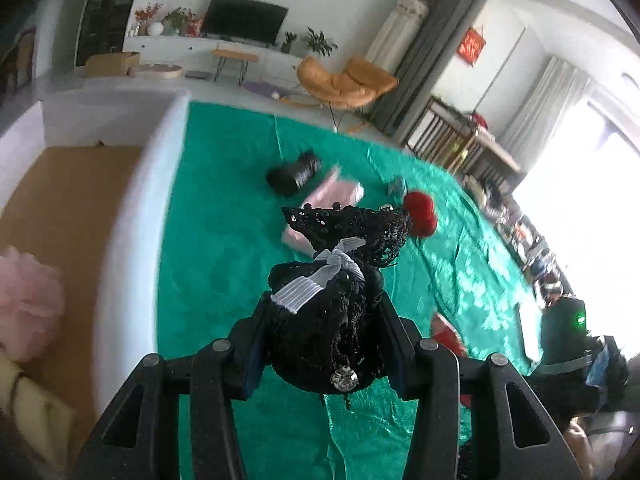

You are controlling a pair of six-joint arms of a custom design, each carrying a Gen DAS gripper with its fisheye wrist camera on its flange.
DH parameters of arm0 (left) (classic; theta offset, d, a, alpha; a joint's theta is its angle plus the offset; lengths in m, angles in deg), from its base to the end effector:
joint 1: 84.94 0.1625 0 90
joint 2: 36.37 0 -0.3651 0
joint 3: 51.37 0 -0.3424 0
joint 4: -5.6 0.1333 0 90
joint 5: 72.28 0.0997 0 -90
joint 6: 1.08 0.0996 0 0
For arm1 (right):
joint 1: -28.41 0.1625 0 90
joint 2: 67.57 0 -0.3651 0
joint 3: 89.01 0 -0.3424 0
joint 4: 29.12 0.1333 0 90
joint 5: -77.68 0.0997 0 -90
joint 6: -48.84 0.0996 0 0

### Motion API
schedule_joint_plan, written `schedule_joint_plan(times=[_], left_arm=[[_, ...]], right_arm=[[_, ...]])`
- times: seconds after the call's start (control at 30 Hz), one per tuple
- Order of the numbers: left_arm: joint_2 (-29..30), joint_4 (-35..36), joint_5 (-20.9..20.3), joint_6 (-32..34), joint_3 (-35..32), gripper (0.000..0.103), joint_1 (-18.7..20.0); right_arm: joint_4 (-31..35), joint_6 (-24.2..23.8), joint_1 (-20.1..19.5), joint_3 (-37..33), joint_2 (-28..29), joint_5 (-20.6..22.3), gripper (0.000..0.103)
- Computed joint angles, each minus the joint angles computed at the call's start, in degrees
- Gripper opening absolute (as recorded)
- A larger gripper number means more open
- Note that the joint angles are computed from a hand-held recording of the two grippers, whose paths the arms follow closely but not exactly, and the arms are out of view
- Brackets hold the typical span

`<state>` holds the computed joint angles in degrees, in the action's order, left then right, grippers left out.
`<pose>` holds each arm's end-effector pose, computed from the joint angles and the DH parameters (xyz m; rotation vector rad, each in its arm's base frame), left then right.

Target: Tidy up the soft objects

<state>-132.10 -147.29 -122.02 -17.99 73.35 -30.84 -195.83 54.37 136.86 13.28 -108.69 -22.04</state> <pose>-0.0675 -0.4304 0.3523 0.1395 2.5595 -1.1107 0.2885 -0.4967 0.0348 0.3028 -2.9839 0.4533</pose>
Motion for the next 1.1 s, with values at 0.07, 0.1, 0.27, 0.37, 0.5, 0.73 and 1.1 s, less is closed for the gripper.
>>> schedule_joint_plan(times=[0.07,0.1,0.27,0.37,0.5,0.73,1.1], left_arm=[[-3.83,2.16,2.35,-0.1,-0.05,0.048,-1.29],[-5.93,3.66,4.06,-0.1,-0.28,0.048,-1.97],[-15.64,14.58,12.76,-3.16,-2.79,0.048,-3.57],[-20.38,22.93,20.2,-5.36,-4.52,0.048,-3.7],[-25.66,37.93,25.84,-14.05,-7.56,0.056,-0.74],[-28.4,51.38,27.8,-25.35,-9.41,0.096,9.46],[-28.65,36.1,31.82,-20.76,-1.78,0.096,0.87]], right_arm=[[1.97,-0.65,1.85,-2.23,0.73,0.34,0.017],[2.93,-0.71,2.87,-3.62,1.26,0.45,0.017],[9.22,-2.68,9.15,-14.58,6.97,4.77,0.017],[14.83,-3.87,12.99,-23.91,13.14,8.8,0.017],[22.38,-3.93,17.1,-36.91,22.14,15.14,0.017],[26.88,-5.0,22.79,-52.29,34.61,11.67,0.078],[-1.73,-13.14,17.58,-27.76,23.6,-11.65,0.078]])
